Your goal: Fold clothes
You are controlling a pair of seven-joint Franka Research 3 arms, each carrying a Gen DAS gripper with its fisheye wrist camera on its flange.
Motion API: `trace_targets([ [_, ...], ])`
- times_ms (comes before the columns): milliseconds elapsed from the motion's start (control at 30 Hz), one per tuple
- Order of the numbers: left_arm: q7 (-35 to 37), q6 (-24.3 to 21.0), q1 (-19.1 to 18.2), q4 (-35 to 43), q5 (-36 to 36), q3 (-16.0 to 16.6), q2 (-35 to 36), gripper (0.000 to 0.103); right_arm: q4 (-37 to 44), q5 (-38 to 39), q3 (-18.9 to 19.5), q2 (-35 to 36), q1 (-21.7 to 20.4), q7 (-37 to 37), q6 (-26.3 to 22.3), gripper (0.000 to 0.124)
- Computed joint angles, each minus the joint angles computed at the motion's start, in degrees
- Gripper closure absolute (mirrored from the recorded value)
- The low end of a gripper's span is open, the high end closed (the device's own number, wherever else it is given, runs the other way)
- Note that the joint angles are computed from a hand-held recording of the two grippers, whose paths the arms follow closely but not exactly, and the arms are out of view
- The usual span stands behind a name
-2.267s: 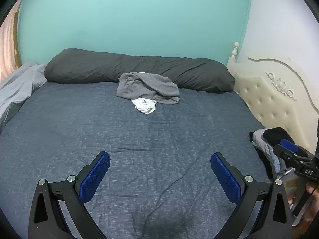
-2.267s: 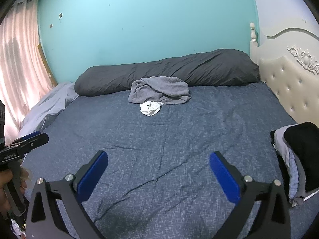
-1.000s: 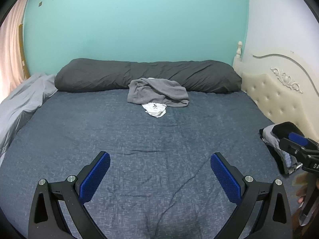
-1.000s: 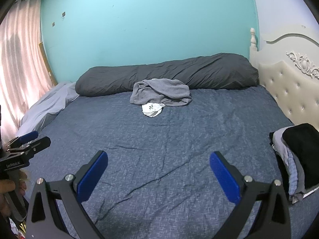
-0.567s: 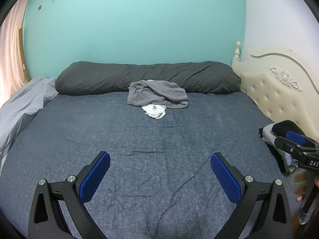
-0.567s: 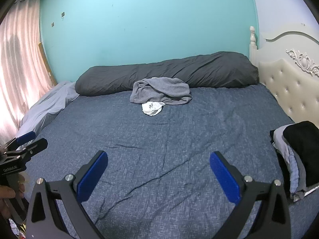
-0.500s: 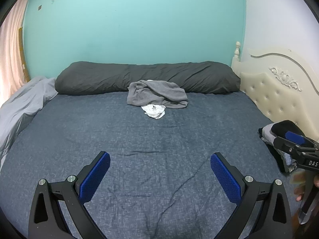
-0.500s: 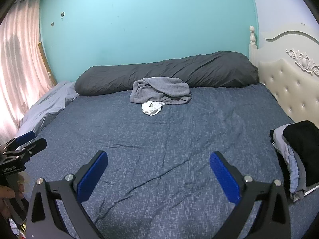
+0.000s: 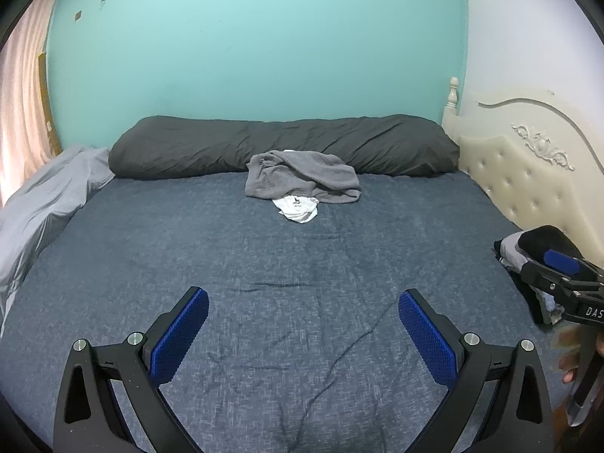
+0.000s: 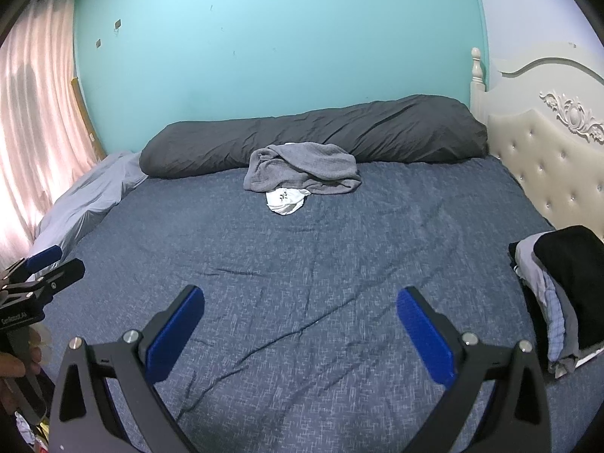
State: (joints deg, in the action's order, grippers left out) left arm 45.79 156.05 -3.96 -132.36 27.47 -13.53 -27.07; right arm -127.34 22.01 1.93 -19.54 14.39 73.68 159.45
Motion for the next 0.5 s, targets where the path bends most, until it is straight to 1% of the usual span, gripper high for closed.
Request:
trace_targets([
  [200, -0.4, -0.1, 0.3, 0.1, 0.7, -0.4, 0.0, 0.000, -0.4, -0.6, 0.3, -0.3, -0.4, 0.8, 0.4, 0.021],
  [500, -0.5, -0.3, -0.2, 0.5, 0.7, -0.4, 0.5, 0.000, -0.7, -1.3, 0.2, -0.7, -0.6, 1.4, 0.3, 0.021],
])
